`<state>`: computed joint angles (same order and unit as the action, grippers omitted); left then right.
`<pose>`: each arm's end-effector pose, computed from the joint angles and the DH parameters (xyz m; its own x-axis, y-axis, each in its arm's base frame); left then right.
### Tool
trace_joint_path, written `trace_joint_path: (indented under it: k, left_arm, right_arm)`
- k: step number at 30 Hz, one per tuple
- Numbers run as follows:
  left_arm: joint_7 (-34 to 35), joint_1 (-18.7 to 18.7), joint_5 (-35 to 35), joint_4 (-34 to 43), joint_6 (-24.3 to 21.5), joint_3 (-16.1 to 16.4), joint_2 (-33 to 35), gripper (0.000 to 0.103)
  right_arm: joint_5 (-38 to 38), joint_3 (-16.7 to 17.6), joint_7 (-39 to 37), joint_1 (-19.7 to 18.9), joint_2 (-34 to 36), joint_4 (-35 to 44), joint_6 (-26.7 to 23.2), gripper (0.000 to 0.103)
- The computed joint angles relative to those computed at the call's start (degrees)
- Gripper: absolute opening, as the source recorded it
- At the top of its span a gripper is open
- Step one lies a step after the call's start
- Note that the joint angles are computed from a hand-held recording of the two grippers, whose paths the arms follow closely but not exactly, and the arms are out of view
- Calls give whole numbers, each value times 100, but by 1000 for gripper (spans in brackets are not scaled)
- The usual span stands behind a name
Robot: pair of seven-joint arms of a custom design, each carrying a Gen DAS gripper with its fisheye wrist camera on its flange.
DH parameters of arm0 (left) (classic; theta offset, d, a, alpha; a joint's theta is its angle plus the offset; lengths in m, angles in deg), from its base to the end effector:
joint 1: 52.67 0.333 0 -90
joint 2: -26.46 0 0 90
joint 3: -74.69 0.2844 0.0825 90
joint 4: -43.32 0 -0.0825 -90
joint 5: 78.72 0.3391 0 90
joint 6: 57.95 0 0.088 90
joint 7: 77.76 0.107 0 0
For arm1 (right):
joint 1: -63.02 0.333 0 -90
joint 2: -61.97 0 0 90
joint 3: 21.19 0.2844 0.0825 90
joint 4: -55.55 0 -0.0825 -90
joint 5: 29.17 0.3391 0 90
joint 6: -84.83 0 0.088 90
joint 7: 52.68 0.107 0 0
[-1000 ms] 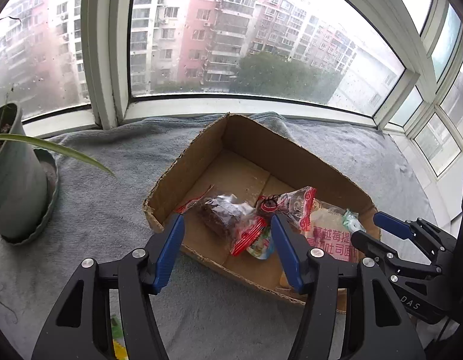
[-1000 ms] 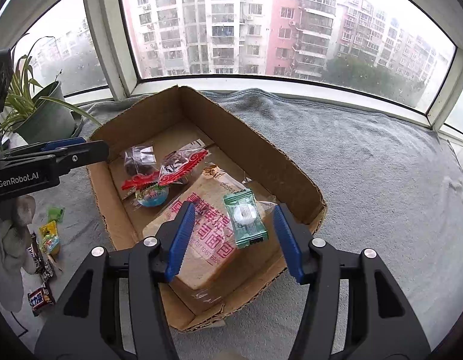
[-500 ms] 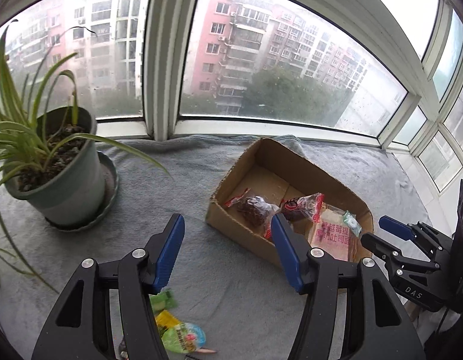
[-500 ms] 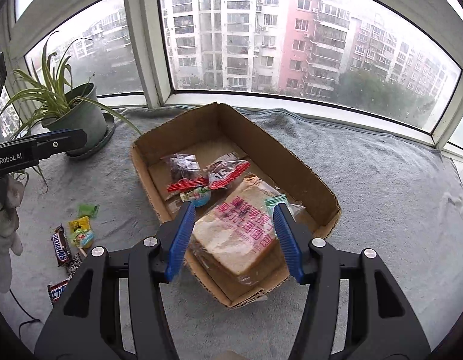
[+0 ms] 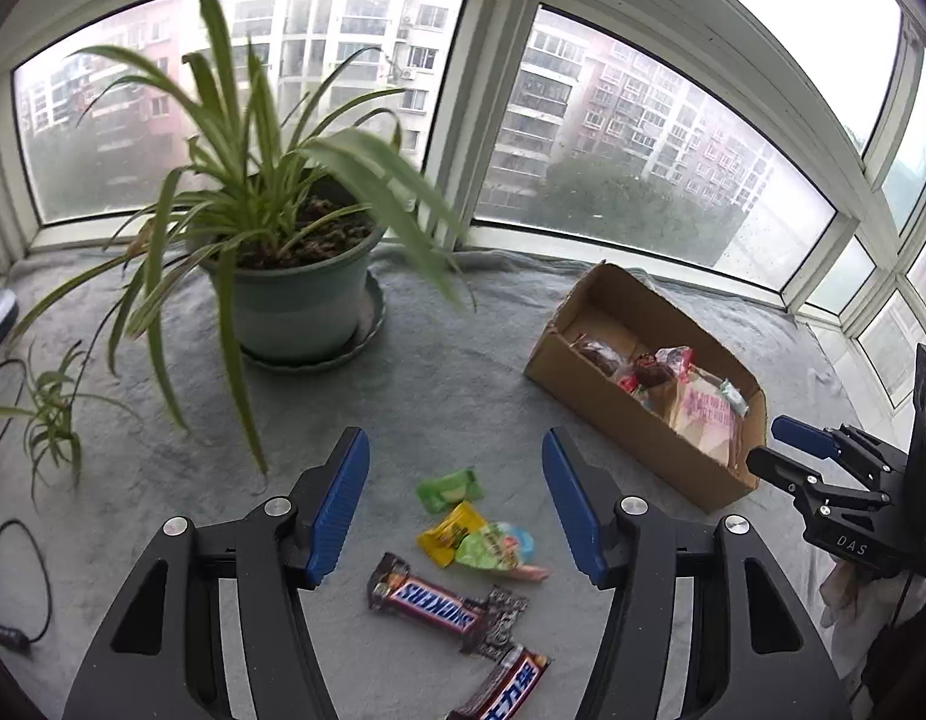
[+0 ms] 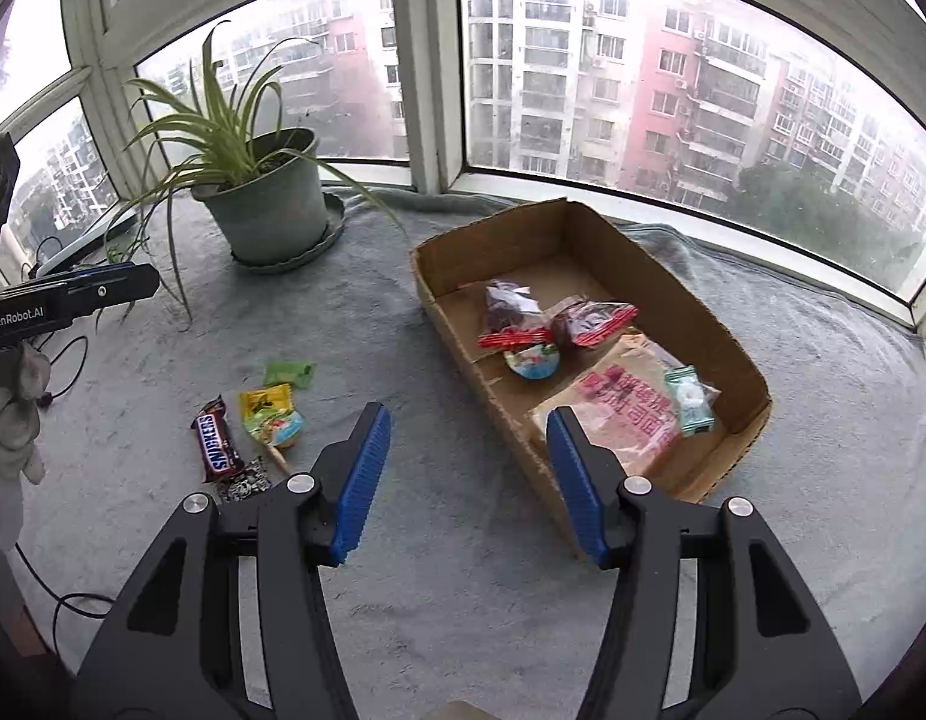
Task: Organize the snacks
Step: 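Open the right tool to drop the green mint packet into the box, then grasp the Snickers bar with the left tool while the right tool grasps a small pink candy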
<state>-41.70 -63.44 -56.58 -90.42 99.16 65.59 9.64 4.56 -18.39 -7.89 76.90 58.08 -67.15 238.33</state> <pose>0.4371 -0.1795 0.5191 0.1856 -0.9541 0.2351 -0.7109 -0.2955 -0.6381 0.5131 0.1363 0.4888 0.5984 -0.8007 -0.0295 -0.6184 -0.4381 -0.6524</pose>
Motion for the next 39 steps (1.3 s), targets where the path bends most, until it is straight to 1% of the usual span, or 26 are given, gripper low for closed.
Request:
trace_joint_path:
  k: [5, 9, 13, 17, 21, 25, 28, 30, 34, 36, 39]
  left_arm:
    - [-141, -61, -210, -728, -25, 106, -604, 59]
    - [-261, -171, -393, -1211, 13, 198, -909, 59]
    - [-242, -409, -718, -1534, 127, 338, -951, 59]
    - [-238, -655, -1093, -1787, 408, 465, -867, 59]
    - [-63, -945, -1499, -1822, 673, 631, -624, 59]
    - [123, -1050, -1742, -1677, 769, 660, -363, 59]
    - [220, -1060, -1947, -1576, 855, 684, -153, 59]
    - [349, -1127, -2183, -1539, 954, 758, -43, 59]
    - [454, -1041, -2332, -1421, 992, 690, 143, 59]
    - [567, -1044, -2455, -1361, 999, 698, 238, 57]
    - [570, -869, -2339, -1248, 991, 558, 349, 57]
  right_arm:
    - [68, 67, -99, 105, 20, -62, -179, 57]
    - [123, 112, -218, 189, 118, -19, -386, 57]
    - [30, 175, -231, 276, 264, 24, -546, 57]
    - [-126, 229, -210, 360, 488, 127, -723, 57]
    - [-273, 272, -224, 442, 704, 224, -798, 57]
    - [-416, 279, -172, 487, 954, 430, -956, 45]
    - [-439, 287, -189, 506, 1078, 526, -997, 43]
    - [-450, 288, -200, 512, 1149, 591, -1034, 43]
    - [-500, 288, -209, 525, 1285, 730, -1102, 41]
    - [-511, 288, -206, 530, 1340, 783, -1131, 40]
    - [-515, 297, -215, 539, 1413, 858, -1171, 39]
